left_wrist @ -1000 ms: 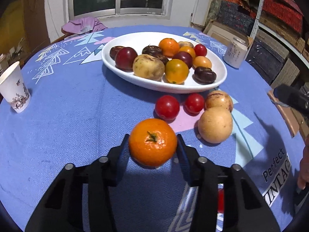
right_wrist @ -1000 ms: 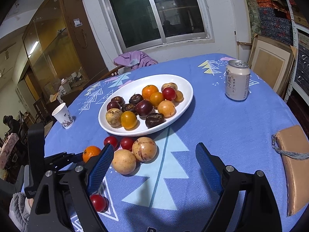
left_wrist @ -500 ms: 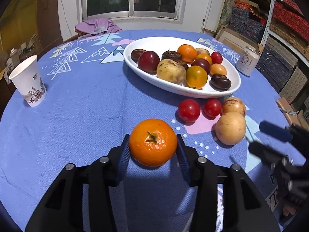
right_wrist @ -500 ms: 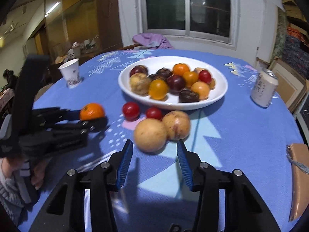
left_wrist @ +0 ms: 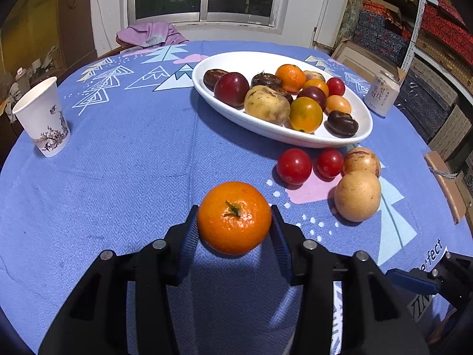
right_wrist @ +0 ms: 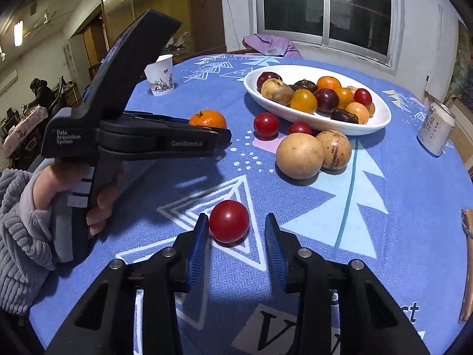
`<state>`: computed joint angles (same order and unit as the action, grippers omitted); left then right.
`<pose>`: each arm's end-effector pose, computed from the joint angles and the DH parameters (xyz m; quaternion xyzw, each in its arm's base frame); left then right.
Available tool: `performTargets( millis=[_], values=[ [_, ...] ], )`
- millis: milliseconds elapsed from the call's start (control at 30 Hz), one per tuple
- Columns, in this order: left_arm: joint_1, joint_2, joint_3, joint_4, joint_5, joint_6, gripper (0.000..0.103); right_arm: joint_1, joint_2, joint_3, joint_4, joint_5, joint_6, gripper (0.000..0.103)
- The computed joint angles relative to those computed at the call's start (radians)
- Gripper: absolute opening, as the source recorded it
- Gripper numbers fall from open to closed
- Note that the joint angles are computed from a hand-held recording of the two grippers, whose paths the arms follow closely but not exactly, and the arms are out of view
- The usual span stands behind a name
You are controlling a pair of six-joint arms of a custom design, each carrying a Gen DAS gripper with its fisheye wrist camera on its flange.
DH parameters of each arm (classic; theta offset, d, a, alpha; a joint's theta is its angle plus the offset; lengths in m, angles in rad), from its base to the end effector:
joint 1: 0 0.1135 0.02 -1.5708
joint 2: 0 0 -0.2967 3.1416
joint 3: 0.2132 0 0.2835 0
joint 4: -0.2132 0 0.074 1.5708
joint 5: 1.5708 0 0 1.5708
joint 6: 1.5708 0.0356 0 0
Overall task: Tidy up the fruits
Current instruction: 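Lower both held fruits onto the white plate and open both tools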
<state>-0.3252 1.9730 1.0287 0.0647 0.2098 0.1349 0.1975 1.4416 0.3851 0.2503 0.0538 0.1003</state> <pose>0.3924 -0.1401 0.1134 0.2479 0.9030 -0.1301 0.3260 0.2417 0.0464 0.1169 -0.0350 0.9269 0.0306 0.3725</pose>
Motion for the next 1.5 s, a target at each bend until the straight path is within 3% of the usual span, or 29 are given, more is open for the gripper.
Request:
performTargets(
  millis=[133,367,600,767,900,1033,1267,1500],
  values=[
    [-0.004,-0.001,-0.002,0.003,-0.011,0.004,0.046,0.015,0.015,0.007,0.000,-0.001,-0.016,0.029],
    [-0.010,-0.007,-0.010,0.014,-0.020,0.005,0.046,-0.004,0.002,0.001,0.008,-0.028,-0.010,0.029],
    [-0.025,-0.058,-0.077,0.098,-0.041,0.006,0.046,-0.056,-0.056,-0.020,0.029,-0.042,-0.004,0.028],
    [0.012,-0.134,-0.073,0.051,0.062,-0.043,0.046,-0.164,-0.192,-0.037,0.021,-0.084,-0.006,0.028],
    [0.009,-0.182,-0.004,0.001,0.031,-0.049,0.046,-0.309,-0.242,0.069,-0.071,-0.145,-0.005,0.028],
    [-0.003,-0.149,0.136,-0.072,0.042,-0.105,0.046,-0.399,-0.151,0.247,-0.109,-0.162,0.013,0.028],
    [-0.072,0.061,0.394,-0.155,0.010,-0.167,0.046,-0.441,0.175,0.478,-0.100,-0.255,0.100,0.028],
    [-0.094,0.256,0.577,-0.224,-0.001,-0.165,0.046,-0.408,0.365,0.593,-0.151,-0.190,0.041,0.028]
  ],
)
